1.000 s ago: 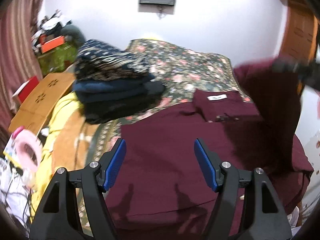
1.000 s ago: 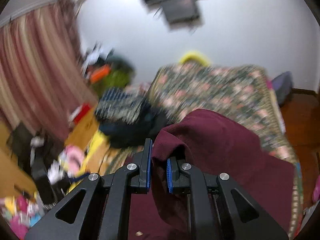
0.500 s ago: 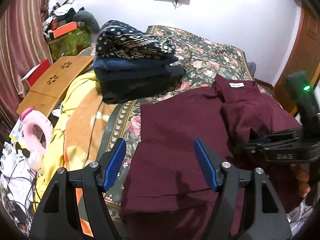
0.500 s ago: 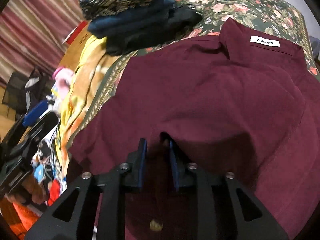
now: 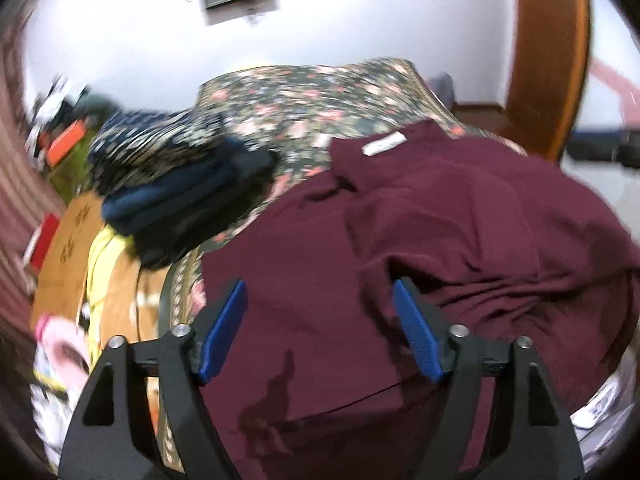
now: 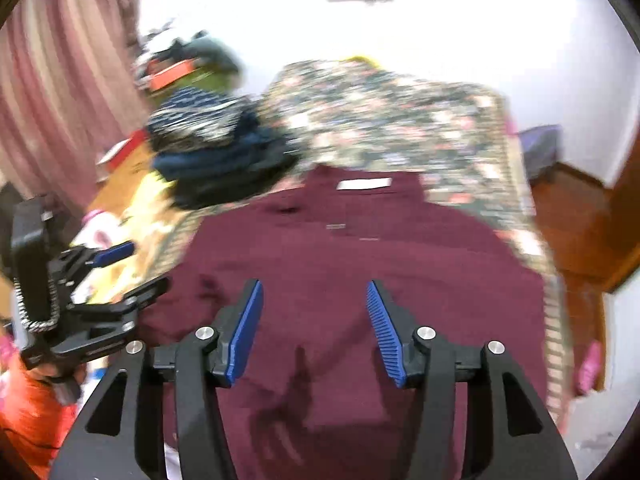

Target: Fold large clothes

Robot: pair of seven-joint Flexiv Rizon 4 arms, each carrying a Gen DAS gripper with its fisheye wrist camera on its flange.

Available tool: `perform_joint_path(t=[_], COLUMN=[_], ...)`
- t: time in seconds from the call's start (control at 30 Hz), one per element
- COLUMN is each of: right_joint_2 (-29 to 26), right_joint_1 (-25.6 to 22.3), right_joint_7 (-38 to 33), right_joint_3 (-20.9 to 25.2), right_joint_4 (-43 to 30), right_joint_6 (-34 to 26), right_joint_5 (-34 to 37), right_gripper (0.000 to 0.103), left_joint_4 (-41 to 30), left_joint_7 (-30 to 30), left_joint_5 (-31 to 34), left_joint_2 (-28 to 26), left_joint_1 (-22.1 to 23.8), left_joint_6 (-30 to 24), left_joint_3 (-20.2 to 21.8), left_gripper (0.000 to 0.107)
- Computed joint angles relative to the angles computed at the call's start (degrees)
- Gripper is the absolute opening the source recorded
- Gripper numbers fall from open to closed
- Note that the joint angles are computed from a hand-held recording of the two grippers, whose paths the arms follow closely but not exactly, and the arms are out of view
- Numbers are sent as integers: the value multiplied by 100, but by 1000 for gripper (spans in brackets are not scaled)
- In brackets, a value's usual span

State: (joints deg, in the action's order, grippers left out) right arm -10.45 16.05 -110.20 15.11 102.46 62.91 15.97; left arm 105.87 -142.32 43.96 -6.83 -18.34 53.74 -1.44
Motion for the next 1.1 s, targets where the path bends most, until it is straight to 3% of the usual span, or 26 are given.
perform_joint_path(t=[0.27,0.37,0.57,0.67,0.83,0.97,1.1], right_joint_2=[-69,-174,-222,-205,-246,-263,-252], right_joint_1=[-189,-243,-455,-537,-603,-634,-610], right_joint_7=[1367,1870,2037,2004,1897,1807,1847], right_joint_3=[-497,-596,-488,-413,-357,-347,-381], right_joint_4=[581,720,944,983,935,908,888], right_joint_6=[376,333,442,548,514,469,402], right_joint_5=[-936,-1258,-1270,-1144,-998,-957,-1011], right_gripper=[51,51,51,51,52,52,52], left_joint_4=[-1019,-1183,-1436,-1595,-1627,-1313,-938], left_joint_7=[1198,1485,1544,1442,1325,708,-316], left_joint_5=[34,-285,-843,-1068,-1683,-1793,-1140], left_joint_2=[-1092,-1301,-1569,-1697,-1746,-1466,-920], left_joint_1=[-352,-372,-406,-455,-406,-475,-679], left_joint_6=[-748,-562,164,581,1261,1792,1833], left_joint_3=[9,126,358,441,535,924,1454], left_gripper=[81,81,79,63,12,6,4])
